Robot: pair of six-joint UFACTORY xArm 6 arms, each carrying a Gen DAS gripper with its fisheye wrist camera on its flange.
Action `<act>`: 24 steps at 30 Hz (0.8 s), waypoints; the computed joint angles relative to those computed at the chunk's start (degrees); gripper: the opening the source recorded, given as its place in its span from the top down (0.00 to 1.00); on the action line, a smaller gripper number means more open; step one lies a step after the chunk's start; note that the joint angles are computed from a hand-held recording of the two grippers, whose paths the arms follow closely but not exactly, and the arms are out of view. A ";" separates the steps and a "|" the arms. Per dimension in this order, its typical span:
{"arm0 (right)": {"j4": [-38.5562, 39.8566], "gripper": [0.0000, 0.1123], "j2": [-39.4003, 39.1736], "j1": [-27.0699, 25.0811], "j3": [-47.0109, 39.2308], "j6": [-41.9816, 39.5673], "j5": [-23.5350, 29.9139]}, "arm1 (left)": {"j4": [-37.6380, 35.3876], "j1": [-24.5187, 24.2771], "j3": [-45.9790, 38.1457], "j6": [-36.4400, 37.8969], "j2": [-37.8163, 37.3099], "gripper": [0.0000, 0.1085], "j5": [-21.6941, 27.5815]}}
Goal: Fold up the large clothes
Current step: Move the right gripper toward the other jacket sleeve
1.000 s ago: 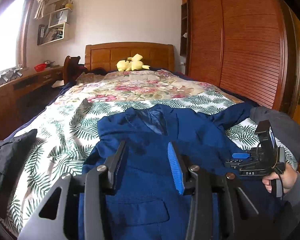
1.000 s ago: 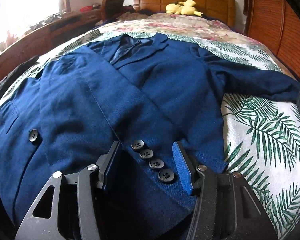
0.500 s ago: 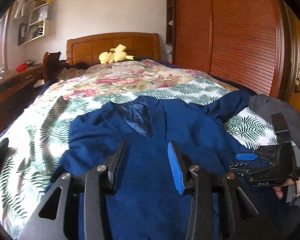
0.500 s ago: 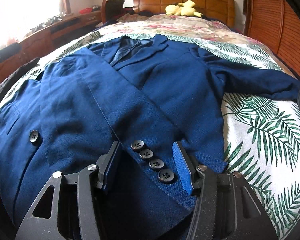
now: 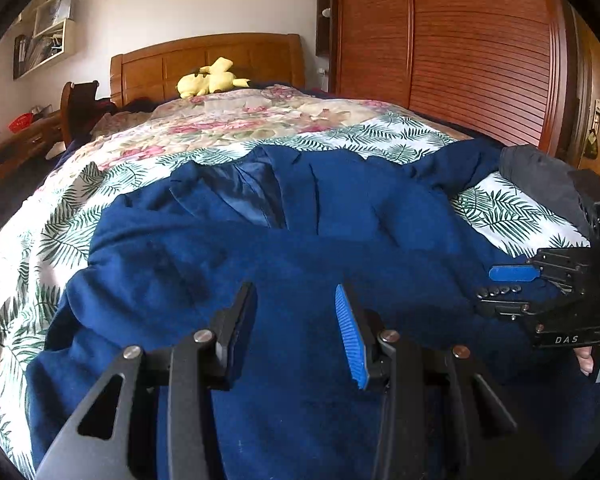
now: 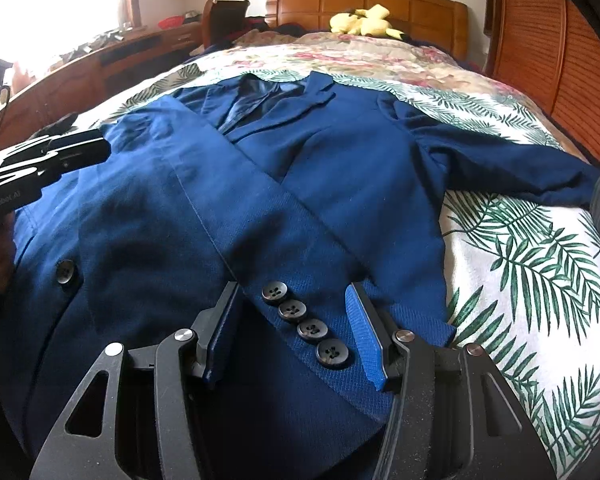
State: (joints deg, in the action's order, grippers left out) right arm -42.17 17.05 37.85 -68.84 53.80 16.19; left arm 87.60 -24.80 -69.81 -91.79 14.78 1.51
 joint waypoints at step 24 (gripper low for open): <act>-5.66 0.34 -5.51 -5.34 -3.31 2.20 6.49 | -7.48 0.88 0.89 7.25 0.77 0.64 -2.78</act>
State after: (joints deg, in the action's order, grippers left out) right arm -47.83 11.54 32.51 -72.14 56.00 22.68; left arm 80.12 -23.92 -68.92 -84.54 15.55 -1.28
